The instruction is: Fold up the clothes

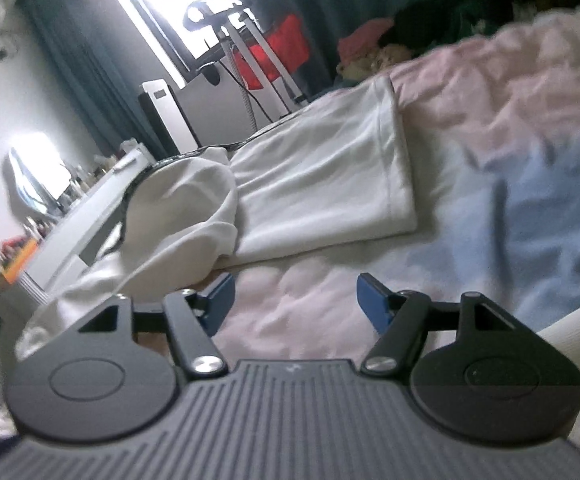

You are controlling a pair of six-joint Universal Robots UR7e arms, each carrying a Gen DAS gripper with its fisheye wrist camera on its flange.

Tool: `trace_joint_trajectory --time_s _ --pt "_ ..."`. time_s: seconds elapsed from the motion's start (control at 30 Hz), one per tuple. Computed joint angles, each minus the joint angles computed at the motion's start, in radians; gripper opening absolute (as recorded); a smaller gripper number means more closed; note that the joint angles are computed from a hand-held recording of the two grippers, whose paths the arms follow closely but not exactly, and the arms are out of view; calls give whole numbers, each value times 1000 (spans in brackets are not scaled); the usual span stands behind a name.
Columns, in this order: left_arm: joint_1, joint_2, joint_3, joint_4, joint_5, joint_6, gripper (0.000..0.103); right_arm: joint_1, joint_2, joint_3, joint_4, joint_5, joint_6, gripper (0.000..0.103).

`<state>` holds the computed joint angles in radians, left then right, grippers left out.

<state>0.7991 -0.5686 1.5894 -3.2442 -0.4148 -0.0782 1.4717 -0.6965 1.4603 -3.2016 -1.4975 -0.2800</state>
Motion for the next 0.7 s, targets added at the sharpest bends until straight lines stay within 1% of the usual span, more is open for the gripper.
trace_joint_trajectory --time_s 0.1,0.13,0.17,0.2,0.27,0.37,0.4,0.47,0.5,0.57,0.63,0.7 --pt "-4 13 -16 -9 9 9 101 -18 0 -15 41 32 85 63" --pt "-6 21 -22 -22 16 15 101 -23 1 -20 48 36 106 53" --pt "-7 28 -29 -34 22 21 101 -26 2 -24 55 38 125 46" --pt "-8 36 -36 -52 25 36 101 -30 3 -29 62 41 144 44" --pt "-8 48 -49 -97 19 82 101 -42 3 -32 71 68 191 43" --pt "4 55 -61 -151 -9 99 102 -56 6 -40 81 108 256 43" --pt "11 52 -62 -148 -20 87 102 -58 14 -49 77 115 282 43" --pt "30 34 -57 -88 -52 22 103 -61 32 -72 65 126 340 44" --pt "39 26 -56 -60 -69 -7 103 -61 49 -90 51 126 378 44" --pt "68 -8 -37 17 -149 -104 103 -58 94 -136 10 109 460 42" --pt "96 -24 -24 19 -208 -124 103 -49 146 -191 -39 78 532 42" --pt "118 -29 -31 15 -230 -108 103 -42 198 -246 -108 61 605 42"
